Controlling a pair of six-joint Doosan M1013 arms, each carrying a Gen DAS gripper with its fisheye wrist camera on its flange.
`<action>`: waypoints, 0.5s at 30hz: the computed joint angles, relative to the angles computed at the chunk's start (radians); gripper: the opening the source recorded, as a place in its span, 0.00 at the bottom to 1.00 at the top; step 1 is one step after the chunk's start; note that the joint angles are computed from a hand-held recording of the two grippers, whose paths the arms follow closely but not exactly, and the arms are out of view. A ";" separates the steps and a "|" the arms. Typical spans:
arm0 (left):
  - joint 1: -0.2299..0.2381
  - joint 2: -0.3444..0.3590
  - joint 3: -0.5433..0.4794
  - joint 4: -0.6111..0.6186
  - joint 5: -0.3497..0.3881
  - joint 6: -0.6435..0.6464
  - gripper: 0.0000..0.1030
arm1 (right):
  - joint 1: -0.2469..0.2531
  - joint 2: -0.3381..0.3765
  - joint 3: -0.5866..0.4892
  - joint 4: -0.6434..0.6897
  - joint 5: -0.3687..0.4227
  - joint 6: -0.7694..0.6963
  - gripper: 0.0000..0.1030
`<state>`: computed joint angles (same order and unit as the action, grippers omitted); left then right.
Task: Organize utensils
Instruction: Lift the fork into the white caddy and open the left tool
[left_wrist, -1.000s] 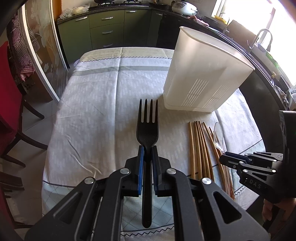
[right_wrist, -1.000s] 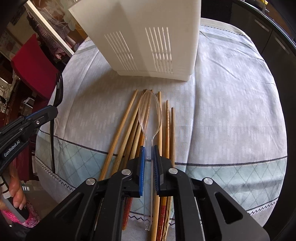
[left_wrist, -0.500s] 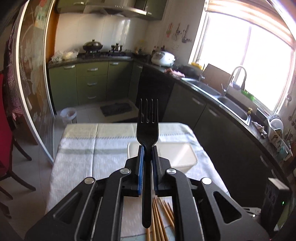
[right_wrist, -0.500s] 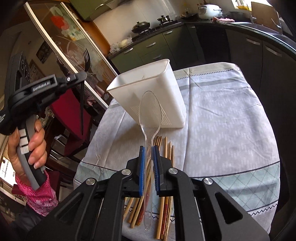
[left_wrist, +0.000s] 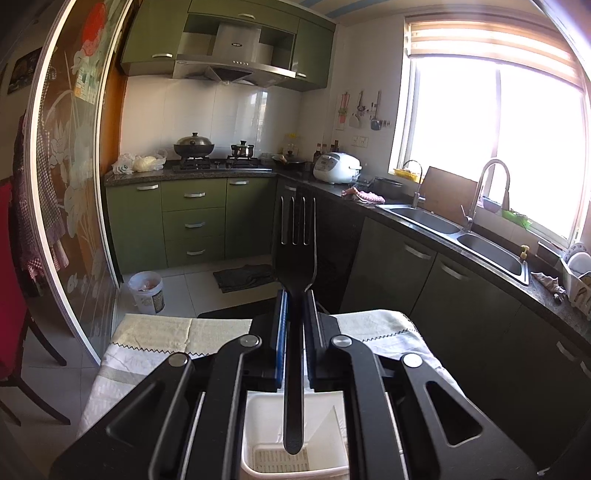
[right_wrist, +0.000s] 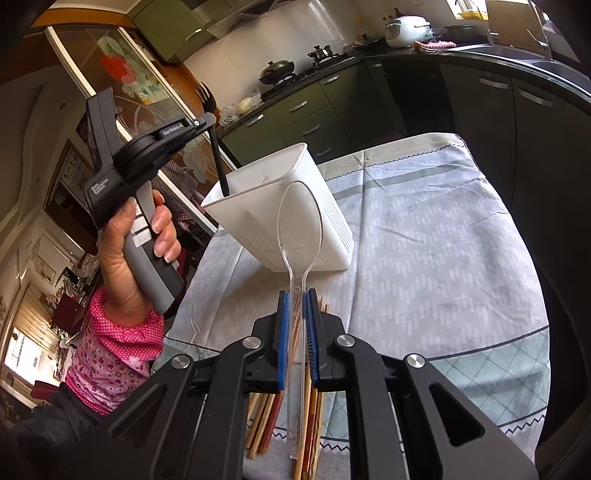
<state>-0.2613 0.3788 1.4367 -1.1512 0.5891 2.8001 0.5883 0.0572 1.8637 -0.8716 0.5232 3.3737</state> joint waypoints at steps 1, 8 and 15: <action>0.001 0.002 0.003 0.012 0.001 -0.003 0.08 | 0.002 -0.001 -0.006 -0.013 0.005 0.000 0.09; 0.015 0.002 0.022 0.012 0.021 0.030 0.20 | 0.008 0.010 -0.077 -0.130 0.071 -0.004 0.09; 0.046 -0.014 0.029 -0.048 0.047 0.043 0.28 | 0.005 0.050 -0.172 -0.374 0.186 0.075 0.09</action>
